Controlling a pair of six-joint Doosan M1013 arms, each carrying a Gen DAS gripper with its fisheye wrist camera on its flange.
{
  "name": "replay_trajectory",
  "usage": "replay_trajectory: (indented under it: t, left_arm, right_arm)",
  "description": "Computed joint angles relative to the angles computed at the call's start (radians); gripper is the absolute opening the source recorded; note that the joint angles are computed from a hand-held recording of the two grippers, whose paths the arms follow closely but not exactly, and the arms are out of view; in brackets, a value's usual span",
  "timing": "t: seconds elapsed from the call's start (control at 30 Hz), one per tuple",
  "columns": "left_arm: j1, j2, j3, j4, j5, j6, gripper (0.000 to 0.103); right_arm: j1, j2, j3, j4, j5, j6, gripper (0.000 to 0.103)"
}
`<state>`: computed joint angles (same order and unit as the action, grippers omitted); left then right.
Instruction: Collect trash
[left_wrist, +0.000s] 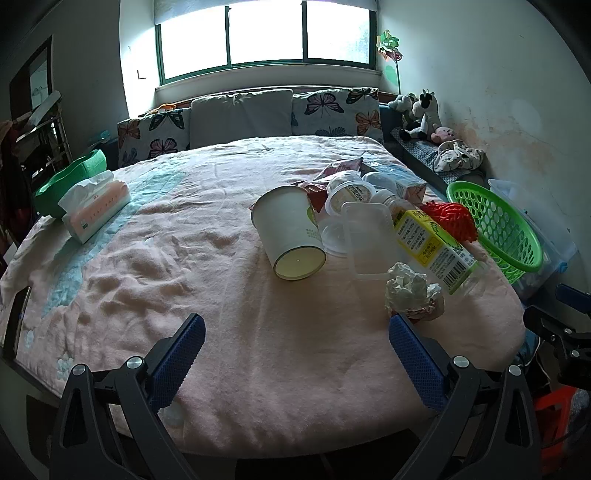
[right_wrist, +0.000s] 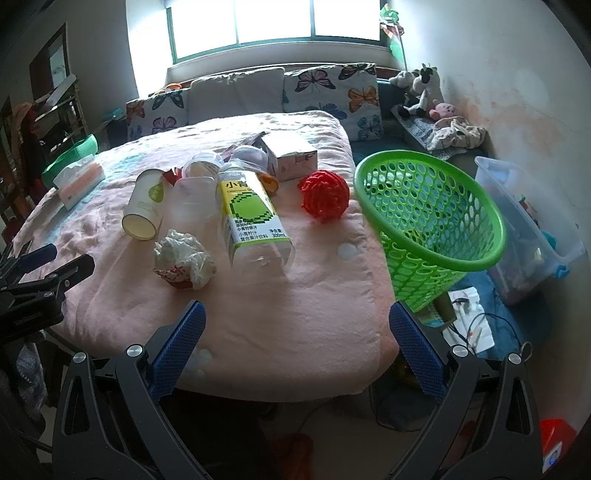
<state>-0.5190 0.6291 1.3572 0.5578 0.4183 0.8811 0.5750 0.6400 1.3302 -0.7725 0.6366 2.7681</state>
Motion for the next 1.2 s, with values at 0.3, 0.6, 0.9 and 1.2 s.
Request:
replay_trajectory:
  t: [0.3, 0.6, 0.9, 1.2]
  left_arm:
    - [-0.003, 0.002, -0.003, 0.001, 0.001, 0.0, 0.097]
    - [0.013, 0.014, -0.024, -0.055, 0.002, 0.055, 0.097]
    - [0.019, 0.021, -0.046, -0.073, 0.01, 0.071, 0.097]
    - [0.036, 0.031, -0.074, -0.089, 0.025, 0.069, 0.096]
  right_arm:
    - [-0.001, 0.004, -0.004, 0.01, -0.008, -0.017, 0.098]
    - [-0.005, 0.01, -0.013, 0.021, -0.014, -0.041, 0.098]
    - [-0.011, 0.011, -0.02, 0.022, -0.033, -0.059, 0.098]
    - [-0.019, 0.019, -0.038, 0.058, -0.076, -0.124, 0.096]
